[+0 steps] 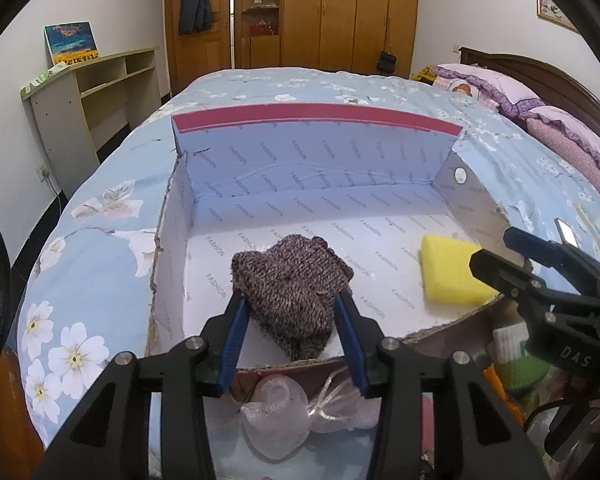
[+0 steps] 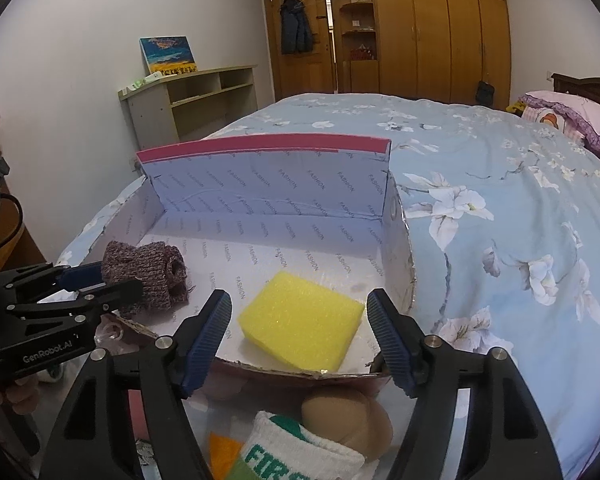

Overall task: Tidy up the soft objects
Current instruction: 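Carry sock and sponge into the pink box while the right gripper releases the sponge, then open the left gripper to drop the brown sock in the box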

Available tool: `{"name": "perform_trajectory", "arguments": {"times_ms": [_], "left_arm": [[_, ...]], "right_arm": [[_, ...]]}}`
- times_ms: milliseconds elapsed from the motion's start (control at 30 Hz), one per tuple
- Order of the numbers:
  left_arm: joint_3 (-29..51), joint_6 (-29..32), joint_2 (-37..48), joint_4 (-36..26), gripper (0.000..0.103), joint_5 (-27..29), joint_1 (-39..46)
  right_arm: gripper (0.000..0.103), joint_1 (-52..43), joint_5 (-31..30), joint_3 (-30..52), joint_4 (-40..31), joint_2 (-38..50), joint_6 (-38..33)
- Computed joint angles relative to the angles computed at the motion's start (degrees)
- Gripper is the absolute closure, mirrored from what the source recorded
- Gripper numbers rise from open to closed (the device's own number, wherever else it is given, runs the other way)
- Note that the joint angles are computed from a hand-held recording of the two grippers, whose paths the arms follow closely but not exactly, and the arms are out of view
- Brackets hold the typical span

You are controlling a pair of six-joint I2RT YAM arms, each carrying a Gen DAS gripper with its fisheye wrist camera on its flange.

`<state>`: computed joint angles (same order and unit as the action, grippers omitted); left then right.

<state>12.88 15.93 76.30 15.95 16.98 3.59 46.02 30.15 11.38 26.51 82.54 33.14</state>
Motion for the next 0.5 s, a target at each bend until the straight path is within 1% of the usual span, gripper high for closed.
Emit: {"name": "perform_trajectory", "arguments": {"times_ms": [267,500], "left_arm": [[-1.1,0.5,-5.9,-4.1,0.056,1.1,1.3],[-2.2,2.3,-13.8,-10.6,0.056,3.2,4.1]], "right_arm": [[0.031,2.6,2.7,-0.1,-3.8,-3.1,1.1],[0.031,6.2,5.9,-0.7,-9.1,-8.2,3.9]]}}
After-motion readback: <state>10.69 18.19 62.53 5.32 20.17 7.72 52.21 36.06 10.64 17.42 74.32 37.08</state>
